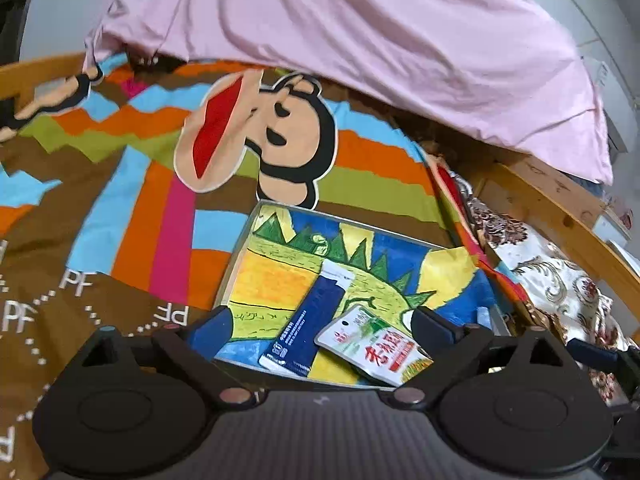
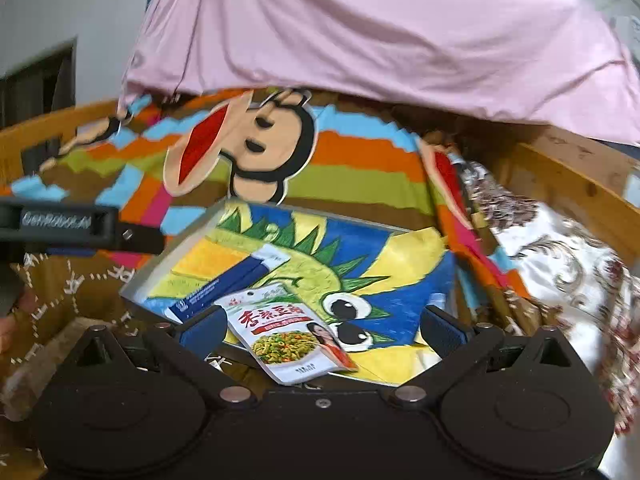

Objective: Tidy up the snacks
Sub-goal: 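Move the right gripper to the gold foil packet and grasp it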

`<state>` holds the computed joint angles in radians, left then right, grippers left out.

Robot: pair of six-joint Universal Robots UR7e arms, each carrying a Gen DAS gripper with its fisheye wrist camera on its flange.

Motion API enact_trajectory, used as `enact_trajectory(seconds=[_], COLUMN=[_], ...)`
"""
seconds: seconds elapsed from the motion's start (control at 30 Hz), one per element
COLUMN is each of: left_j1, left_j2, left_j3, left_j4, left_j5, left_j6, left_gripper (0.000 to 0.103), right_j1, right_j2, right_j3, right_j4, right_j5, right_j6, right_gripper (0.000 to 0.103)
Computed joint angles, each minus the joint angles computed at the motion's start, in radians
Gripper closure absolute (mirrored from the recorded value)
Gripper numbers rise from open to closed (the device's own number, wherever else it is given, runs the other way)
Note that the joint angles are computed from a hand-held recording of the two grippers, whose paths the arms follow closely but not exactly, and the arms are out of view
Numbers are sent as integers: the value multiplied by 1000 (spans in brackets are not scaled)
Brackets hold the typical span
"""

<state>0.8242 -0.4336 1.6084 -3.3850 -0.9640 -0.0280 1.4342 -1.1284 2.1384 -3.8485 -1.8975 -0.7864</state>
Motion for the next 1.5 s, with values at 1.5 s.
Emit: enact_trajectory(seconds=[1.5], left_j1=[-195], left_j2=[-178], left_j3=[480], left_j4=[-39], left_j5=[48], left_j6=[-133], left_gripper=[1], right_j1=[-33], right_j2=[-285], right_j3=[453], right_j4=[-99], right_j5=[-151], right_j6=[276], right_gripper=[1])
